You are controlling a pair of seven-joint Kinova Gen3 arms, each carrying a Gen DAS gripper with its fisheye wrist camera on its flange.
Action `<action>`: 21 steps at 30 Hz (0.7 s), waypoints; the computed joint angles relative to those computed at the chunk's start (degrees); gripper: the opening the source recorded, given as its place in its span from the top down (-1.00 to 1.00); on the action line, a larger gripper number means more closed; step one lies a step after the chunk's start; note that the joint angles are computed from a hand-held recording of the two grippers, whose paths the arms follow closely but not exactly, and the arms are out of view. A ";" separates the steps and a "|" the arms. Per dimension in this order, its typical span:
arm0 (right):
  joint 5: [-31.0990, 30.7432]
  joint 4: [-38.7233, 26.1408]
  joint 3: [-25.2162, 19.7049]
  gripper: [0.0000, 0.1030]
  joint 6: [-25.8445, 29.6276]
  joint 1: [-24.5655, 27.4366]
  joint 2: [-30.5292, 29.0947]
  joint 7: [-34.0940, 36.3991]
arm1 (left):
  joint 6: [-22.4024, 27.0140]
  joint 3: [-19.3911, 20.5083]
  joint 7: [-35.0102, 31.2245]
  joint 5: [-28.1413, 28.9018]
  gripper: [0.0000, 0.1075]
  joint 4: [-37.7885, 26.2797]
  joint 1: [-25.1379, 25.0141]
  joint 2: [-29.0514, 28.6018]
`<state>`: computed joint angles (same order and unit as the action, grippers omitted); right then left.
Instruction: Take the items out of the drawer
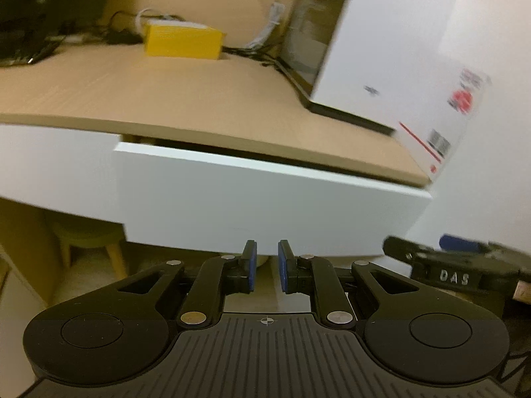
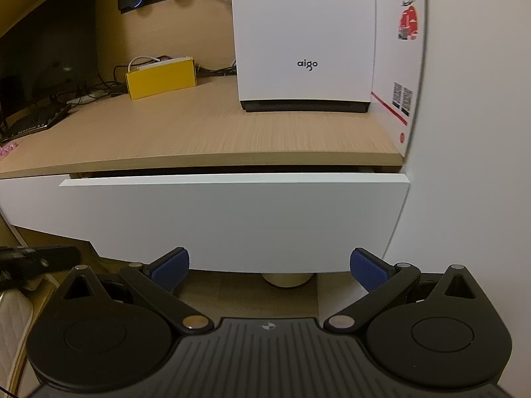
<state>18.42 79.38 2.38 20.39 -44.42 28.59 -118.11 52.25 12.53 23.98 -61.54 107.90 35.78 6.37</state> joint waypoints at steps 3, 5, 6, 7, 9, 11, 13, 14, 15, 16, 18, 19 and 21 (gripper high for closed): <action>-0.48 -3.25 -1.19 -1.00 2.24 0.59 1.71 1.41 | -0.70 -0.83 0.42 1.25 0.72 1.74 -2.13 -2.74; -1.28 -6.08 -2.71 -1.00 4.08 1.57 3.19 3.52 | 0.41 -0.98 -0.94 1.98 0.72 1.98 -4.09 -3.80; -1.54 -7.57 -3.05 -1.00 5.05 1.67 3.96 4.38 | 0.48 -1.08 -2.17 2.50 0.72 1.99 -5.20 -4.25; -1.77 -9.38 -3.33 -1.00 6.13 1.73 4.86 5.28 | 0.05 -1.48 -3.90 3.18 0.72 2.11 -6.65 -4.89; -2.10 -12.50 -3.61 -1.00 7.60 1.60 6.37 6.91 | -0.76 -2.13 -7.13 4.65 0.71 1.87 -9.49 -5.64; -1.88 -16.66 -2.82 -1.00 9.90 0.57 8.26 7.63 | -1.42 -2.69 -9.53 5.68 0.71 1.27 -12.13 -6.09; -2.50 -20.31 -2.88 -1.00 11.09 0.44 9.94 8.12 | -2.57 -3.10 -11.41 5.83 0.71 1.13 -14.38 -6.35; -2.70 -22.12 -2.78 -1.00 11.52 0.34 10.90 8.39 | -3.00 -3.28 -12.57 6.11 0.71 1.09 -15.36 -6.49; -2.70 -23.97 -2.35 -1.00 12.05 -0.02 11.92 8.40 | -3.82 -3.63 -14.10 6.77 0.71 0.95 -16.46 -6.56; -2.69 -25.79 -1.82 -1.00 12.65 -0.45 12.92 8.14 | -4.92 -4.19 -16.25 8.00 0.71 0.41 -17.73 -6.22; -3.40 -29.76 -1.70 -1.00 14.23 -0.56 15.15 7.97 | -5.46 -4.78 -19.30 10.35 0.71 -1.09 -19.39 -5.12; -3.92 -32.07 -1.81 -1.00 15.50 -0.49 16.40 8.05 | -5.74 -5.14 -19.98 11.09 0.71 -1.73 -20.00 -4.58; -4.88 -36.35 -1.73 -1.00 17.70 -0.56 18.72 7.73 | -6.03 -5.78 -21.41 12.63 0.71 -2.90 -20.81 -3.56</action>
